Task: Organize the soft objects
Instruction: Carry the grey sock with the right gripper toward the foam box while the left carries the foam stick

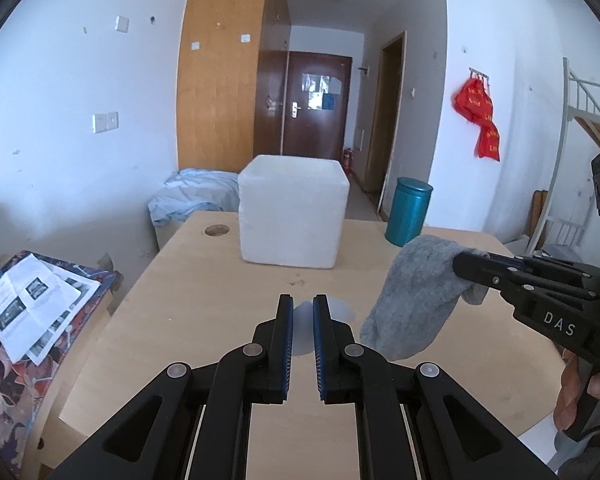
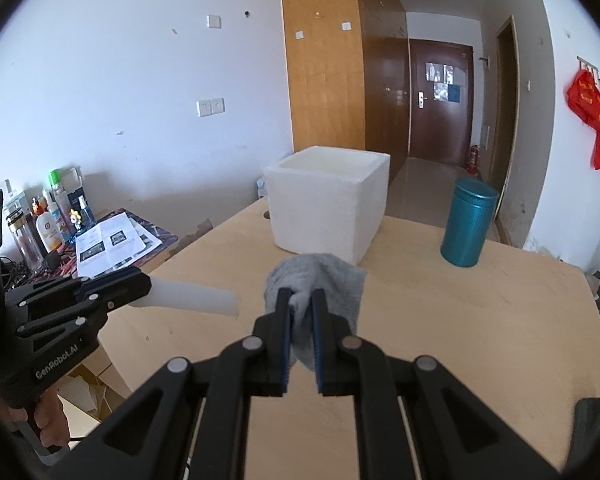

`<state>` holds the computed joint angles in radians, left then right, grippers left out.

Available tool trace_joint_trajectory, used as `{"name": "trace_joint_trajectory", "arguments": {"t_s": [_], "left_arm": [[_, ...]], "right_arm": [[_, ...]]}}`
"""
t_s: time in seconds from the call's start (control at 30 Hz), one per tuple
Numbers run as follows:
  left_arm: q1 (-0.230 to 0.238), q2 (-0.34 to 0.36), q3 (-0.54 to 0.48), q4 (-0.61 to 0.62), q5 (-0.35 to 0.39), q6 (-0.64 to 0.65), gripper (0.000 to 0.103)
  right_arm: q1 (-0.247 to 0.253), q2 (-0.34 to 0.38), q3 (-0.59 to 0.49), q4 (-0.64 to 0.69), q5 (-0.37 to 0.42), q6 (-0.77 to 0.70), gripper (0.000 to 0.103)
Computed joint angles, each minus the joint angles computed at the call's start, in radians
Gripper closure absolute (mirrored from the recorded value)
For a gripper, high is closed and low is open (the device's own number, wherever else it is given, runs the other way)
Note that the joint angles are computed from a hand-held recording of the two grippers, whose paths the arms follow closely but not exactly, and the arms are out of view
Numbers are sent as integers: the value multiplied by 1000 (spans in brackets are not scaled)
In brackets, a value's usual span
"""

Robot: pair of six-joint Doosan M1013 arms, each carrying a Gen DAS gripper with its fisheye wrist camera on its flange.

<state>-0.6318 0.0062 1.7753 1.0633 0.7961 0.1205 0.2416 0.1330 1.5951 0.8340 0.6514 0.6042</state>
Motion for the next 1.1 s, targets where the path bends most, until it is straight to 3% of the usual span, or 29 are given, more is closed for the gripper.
{"name": "trace_joint_trajectory", "arguments": {"t_s": [0.6,1.1], "left_arm": [[32,26,-36,7,24,18,93],[82,59,-87,-29,-4,67,93]], "right_arm": [[28,33,-50,-5,-18,3,91],[36,75,-124,-35,-18,33,91]]}}
